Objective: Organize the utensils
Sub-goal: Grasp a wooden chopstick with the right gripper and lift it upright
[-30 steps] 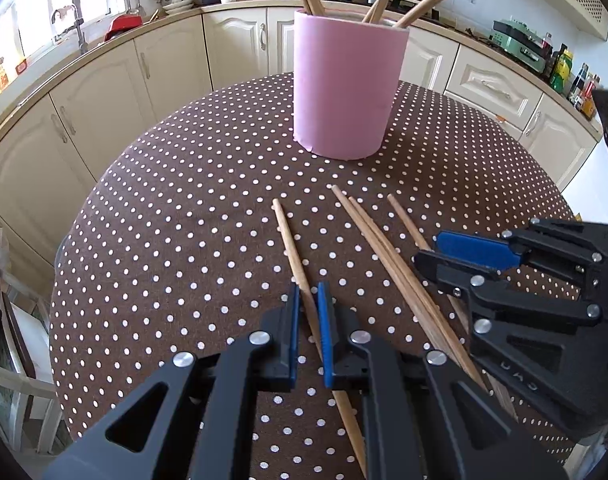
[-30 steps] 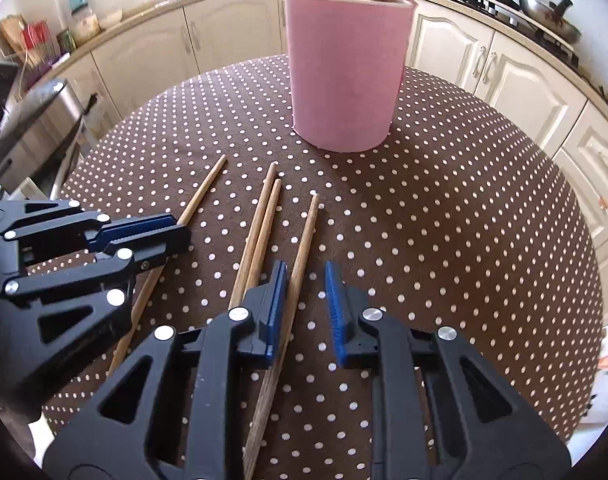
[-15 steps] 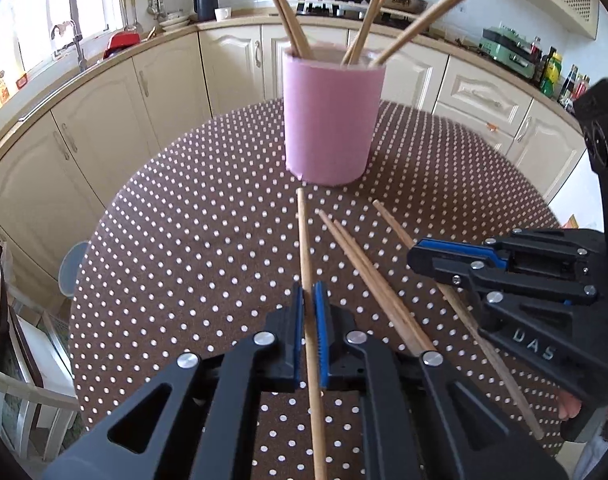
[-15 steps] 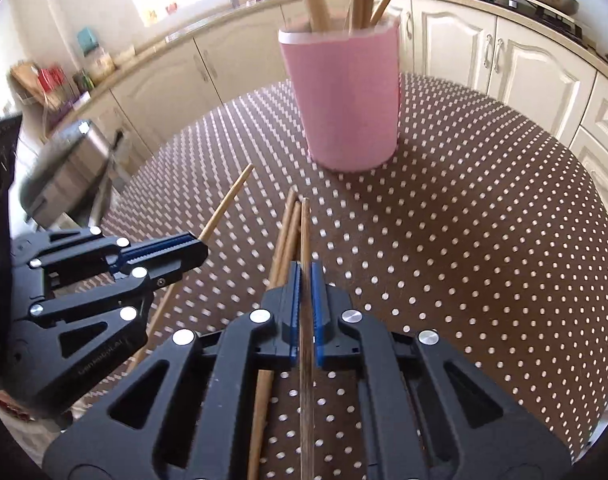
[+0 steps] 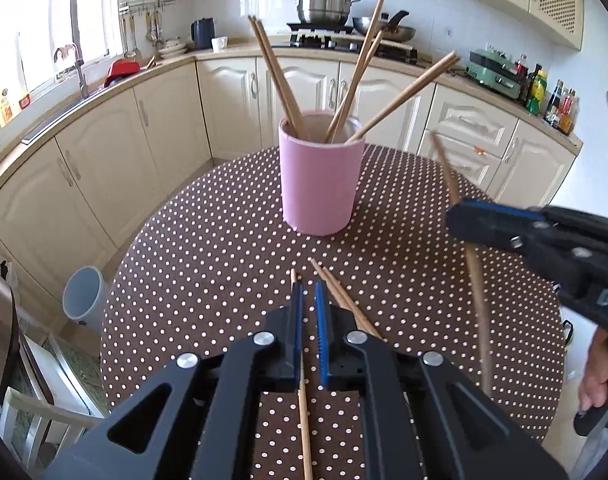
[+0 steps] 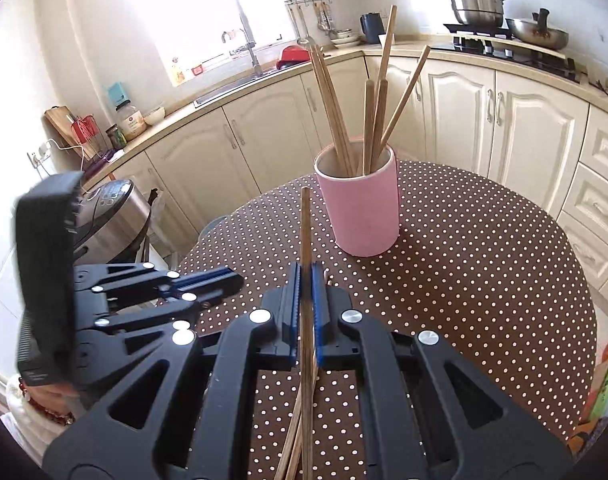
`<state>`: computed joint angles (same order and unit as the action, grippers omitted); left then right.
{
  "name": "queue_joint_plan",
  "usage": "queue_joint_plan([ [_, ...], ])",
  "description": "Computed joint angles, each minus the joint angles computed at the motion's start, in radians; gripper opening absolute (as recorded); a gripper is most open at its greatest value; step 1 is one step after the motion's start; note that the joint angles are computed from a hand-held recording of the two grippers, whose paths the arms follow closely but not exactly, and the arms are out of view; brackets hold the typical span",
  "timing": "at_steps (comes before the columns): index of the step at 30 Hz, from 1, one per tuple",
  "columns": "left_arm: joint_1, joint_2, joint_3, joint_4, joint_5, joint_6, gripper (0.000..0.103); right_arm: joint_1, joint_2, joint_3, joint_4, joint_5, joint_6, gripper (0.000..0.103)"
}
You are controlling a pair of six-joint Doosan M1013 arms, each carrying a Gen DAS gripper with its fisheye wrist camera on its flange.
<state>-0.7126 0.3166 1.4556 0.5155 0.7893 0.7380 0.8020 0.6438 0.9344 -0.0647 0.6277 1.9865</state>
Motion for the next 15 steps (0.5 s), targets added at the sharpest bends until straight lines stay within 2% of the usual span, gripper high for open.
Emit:
queue_joint_plan([
  [1, 0.004, 0.008, -0.008, -0.024, 0.009, 0.022, 0.007, -0.002, 0.001, -0.001, 0.011, 0.003, -0.007, 0.006],
  [4, 0.015, 0.035, -0.031, -0.071, 0.048, 0.058, 0.026, -0.002, 0.007, -0.003, 0.015, 0.011, -0.002, 0.006],
  [13, 0.046, 0.105, -0.082, -0.185, 0.135, 0.139, 0.026, -0.019, 0.028, -0.021, 0.067, 0.043, -0.031, 0.006],
  [15, 0.047, 0.110, -0.082, -0.175, 0.128, 0.139, 0.026, -0.021, 0.036, -0.032, 0.075, 0.052, -0.035, 0.006],
])
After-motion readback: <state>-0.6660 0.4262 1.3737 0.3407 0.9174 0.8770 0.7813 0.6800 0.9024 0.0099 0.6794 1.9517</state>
